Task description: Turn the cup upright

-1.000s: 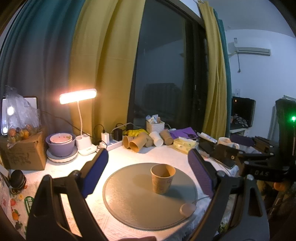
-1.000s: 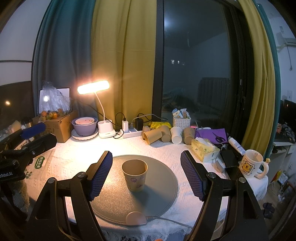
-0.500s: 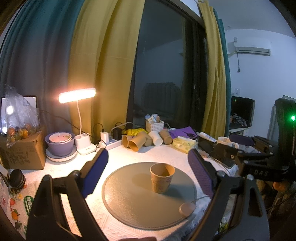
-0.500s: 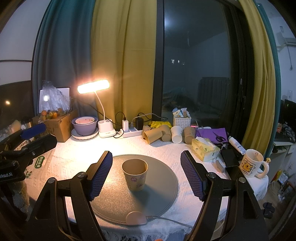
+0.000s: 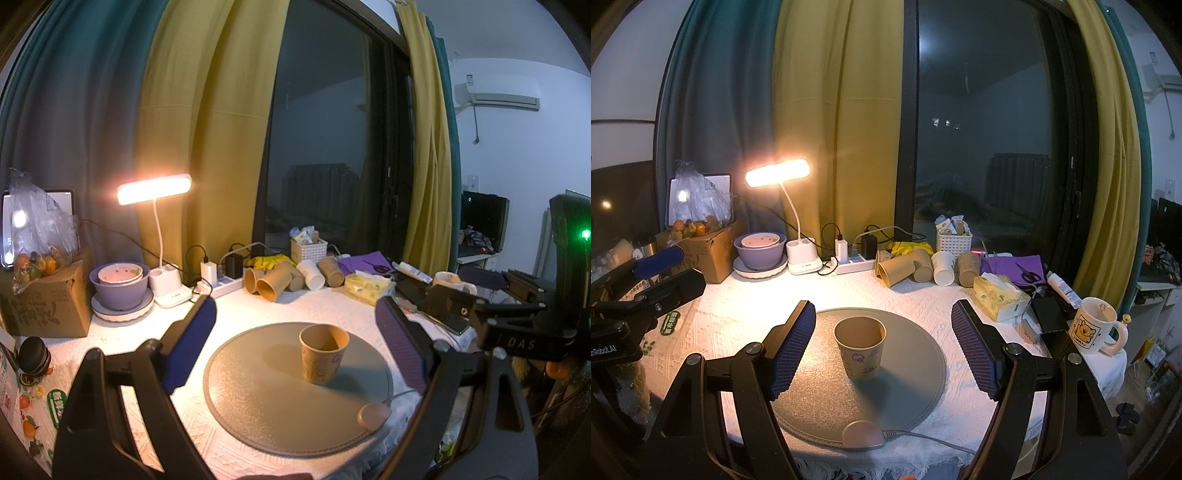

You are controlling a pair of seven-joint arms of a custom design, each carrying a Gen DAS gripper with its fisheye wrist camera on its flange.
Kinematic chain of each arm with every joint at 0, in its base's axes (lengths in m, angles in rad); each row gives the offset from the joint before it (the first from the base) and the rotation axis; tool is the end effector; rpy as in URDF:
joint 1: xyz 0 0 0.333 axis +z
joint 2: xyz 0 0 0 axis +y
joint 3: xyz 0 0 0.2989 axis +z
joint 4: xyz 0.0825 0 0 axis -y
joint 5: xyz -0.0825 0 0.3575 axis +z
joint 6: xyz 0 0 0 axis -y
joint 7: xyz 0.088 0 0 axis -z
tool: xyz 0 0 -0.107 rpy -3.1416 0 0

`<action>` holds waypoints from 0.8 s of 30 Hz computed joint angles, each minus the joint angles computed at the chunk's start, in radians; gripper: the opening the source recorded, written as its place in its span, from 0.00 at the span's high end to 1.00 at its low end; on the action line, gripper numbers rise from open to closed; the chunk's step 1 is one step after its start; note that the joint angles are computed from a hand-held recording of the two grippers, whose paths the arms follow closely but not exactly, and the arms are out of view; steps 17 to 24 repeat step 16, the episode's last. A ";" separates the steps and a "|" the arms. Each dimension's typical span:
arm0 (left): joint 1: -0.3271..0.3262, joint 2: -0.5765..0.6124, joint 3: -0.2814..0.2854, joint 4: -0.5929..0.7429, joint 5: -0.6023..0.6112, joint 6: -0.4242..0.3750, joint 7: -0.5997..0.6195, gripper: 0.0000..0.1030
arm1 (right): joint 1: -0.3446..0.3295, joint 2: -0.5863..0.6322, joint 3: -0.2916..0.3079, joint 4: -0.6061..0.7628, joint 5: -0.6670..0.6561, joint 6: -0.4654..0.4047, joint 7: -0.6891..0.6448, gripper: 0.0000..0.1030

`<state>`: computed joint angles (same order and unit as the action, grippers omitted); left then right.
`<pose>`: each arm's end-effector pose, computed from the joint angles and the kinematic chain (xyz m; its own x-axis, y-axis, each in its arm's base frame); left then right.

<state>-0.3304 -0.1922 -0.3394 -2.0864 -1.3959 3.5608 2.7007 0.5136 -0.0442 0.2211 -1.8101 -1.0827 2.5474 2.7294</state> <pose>0.4248 -0.1996 0.6099 -0.2062 -0.9749 0.0837 -0.2199 -0.0372 -0.9748 0.4155 0.3945 0.6254 0.2009 -0.9738 0.1062 -0.3885 -0.1787 -0.9040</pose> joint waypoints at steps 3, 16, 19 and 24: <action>0.001 0.002 0.001 0.009 -0.016 -0.003 0.019 0.14 | -0.001 -0.001 -0.001 0.000 0.002 0.003 -0.002 0.23; -0.006 -0.011 0.012 -0.033 0.068 -0.030 -0.067 0.14 | -0.001 0.002 -0.001 0.002 0.004 0.007 -0.003 0.23; -0.006 -0.011 0.012 -0.033 0.068 -0.030 -0.067 0.14 | -0.001 0.002 -0.001 0.002 0.004 0.007 -0.003 0.23; -0.006 -0.011 0.012 -0.033 0.068 -0.030 -0.067 0.14 | -0.001 0.002 -0.001 0.002 0.004 0.007 -0.003 0.23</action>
